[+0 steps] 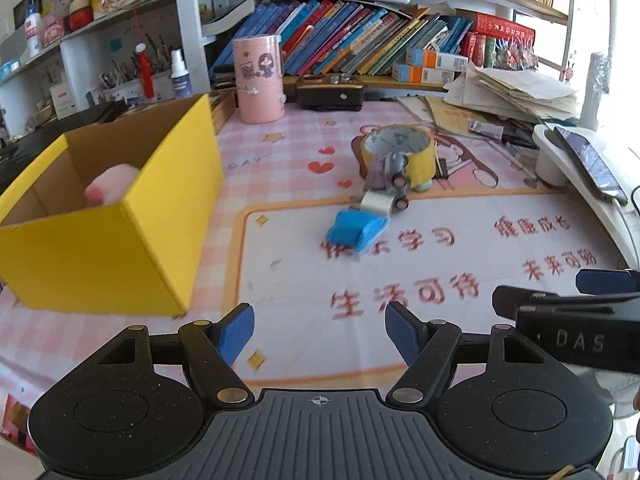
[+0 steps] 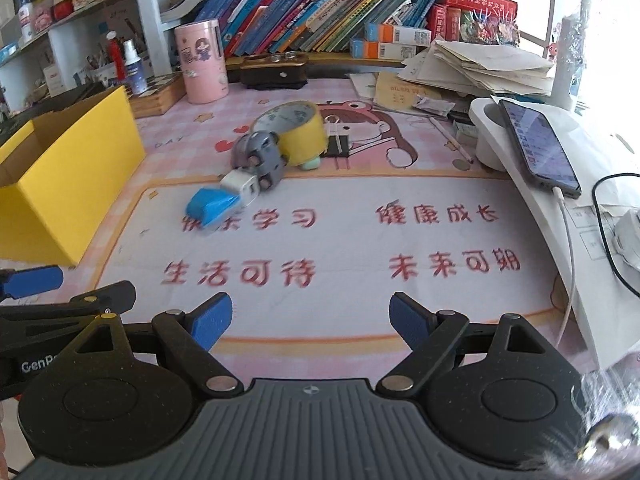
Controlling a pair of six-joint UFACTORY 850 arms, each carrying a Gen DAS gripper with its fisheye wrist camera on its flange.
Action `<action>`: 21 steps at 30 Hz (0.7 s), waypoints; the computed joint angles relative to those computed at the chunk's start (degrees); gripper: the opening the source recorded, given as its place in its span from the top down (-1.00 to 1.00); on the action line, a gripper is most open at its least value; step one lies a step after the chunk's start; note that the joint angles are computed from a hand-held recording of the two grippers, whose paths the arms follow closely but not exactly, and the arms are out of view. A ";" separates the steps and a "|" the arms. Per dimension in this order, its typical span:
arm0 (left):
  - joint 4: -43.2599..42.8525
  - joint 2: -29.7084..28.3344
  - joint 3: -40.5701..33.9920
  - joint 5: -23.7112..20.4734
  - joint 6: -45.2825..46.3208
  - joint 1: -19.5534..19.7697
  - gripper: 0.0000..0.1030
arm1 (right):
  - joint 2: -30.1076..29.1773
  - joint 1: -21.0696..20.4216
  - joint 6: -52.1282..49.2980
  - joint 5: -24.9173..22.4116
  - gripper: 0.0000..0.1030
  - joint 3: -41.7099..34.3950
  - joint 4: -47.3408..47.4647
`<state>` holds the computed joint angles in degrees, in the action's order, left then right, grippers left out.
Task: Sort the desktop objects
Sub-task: 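Grasp the blue block with the left tool while the right tool approaches the grey toy car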
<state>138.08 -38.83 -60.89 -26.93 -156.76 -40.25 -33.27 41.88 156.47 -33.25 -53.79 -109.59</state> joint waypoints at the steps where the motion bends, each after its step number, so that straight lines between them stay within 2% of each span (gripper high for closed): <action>1: -0.25 -0.61 -0.91 -0.19 0.20 -0.06 -0.41 | 0.02 -0.69 1.04 0.05 -0.66 0.07 -1.11; 5: -1.48 -4.31 -5.79 -1.60 1.55 0.15 -0.32 | 0.44 -3.60 6.18 0.24 -0.61 0.67 -6.94; 12: -2.69 -11.77 -16.58 3.21 5.24 1.75 -0.28 | 0.63 -6.46 8.80 -1.00 -0.60 0.66 -12.53; 17: -3.48 -15.87 -22.71 6.58 8.83 2.52 -0.28 | 0.14 -8.15 8.58 0.19 -0.60 -0.03 -14.57; 18: -4.98 -16.51 -23.68 7.13 10.94 2.52 -0.24 | 0.02 -8.50 8.73 0.46 -0.60 -0.19 -15.36; 19: -6.58 -17.05 -24.53 7.77 13.18 2.49 -0.11 | -0.12 -8.71 8.73 0.63 -0.60 -0.39 -15.85; 21: -12.03 -17.68 -25.65 9.14 19.51 2.36 -0.04 | -0.39 -9.14 8.74 0.81 -0.60 -0.84 -17.00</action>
